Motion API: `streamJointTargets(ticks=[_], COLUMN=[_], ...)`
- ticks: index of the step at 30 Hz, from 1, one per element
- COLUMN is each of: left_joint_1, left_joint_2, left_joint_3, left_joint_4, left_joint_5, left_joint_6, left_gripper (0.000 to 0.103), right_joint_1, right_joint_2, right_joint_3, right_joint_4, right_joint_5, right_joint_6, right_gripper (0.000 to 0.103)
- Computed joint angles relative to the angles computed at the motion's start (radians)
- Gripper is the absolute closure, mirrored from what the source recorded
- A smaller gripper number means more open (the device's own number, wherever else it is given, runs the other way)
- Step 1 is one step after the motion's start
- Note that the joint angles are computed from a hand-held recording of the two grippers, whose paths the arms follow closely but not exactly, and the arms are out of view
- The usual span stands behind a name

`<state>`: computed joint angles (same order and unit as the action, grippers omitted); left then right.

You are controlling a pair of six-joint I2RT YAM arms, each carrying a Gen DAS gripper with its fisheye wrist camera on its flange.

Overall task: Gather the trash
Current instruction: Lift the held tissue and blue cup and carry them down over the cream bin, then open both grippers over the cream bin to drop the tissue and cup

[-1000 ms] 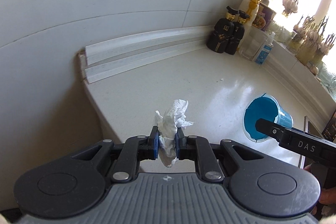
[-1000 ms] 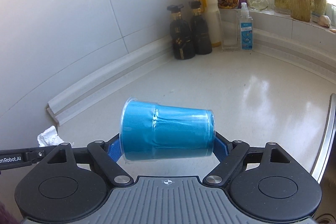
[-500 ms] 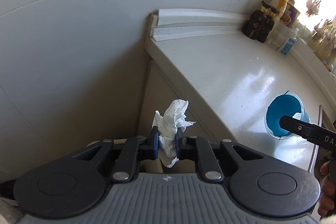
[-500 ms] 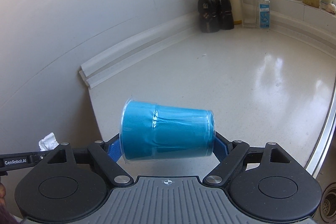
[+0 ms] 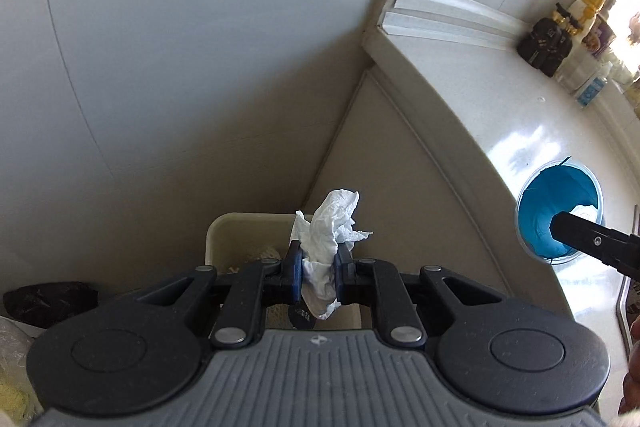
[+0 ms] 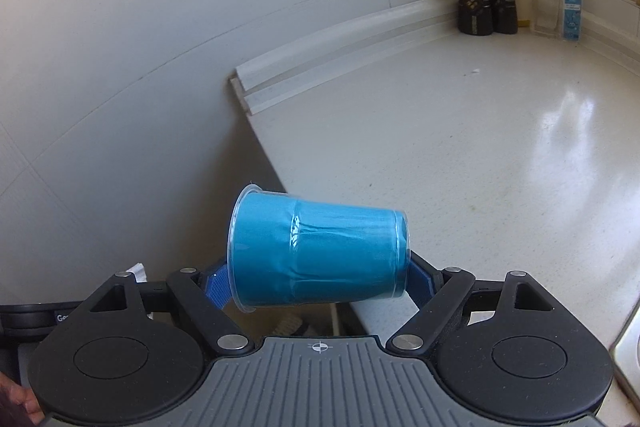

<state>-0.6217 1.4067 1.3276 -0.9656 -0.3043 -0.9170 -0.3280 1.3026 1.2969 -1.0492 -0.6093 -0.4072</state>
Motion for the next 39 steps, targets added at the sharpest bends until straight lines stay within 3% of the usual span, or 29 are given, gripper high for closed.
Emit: streamJointTargets(ticks=[11,18,23,30,39], left_joint_1=[0.035,0.104,0.154,0.206,0.310], left_joint_2=[-0.098,-0.119,-0.112,-0.078,0.091], left_joint_3=[-0.186,-0.289,-0.357,-0.456,-0.460], left_joint_4=[0.019,0.053,0.137,0.277,0.406], left_joint_5=[0.078,0.138,0.168,0.215,0.319], left_joint_6=[0.017,0.067,0.120,0.208,0.290], left_gripper=[0.089,0.089,0.089,0.089,0.088], right_joint_1=[0.173,0.311,0.376,0.436,0.532], right_joint_2=[-0.127,-0.120,-0.089,0.012,0.320], right_joint_3=[-0.170,-0.306,-0.400,-0.518,-0.450], right_joint_4=[0.027,0.130,0.228,0.389,0.542], right_joint_5=[0.089,0.156,0.204,0.269,0.319], right_joint_6=[0.021,0.130,0.183,0.253,0.309], right_gripper=[0.018,0.018,0.018,0.018,0.018])
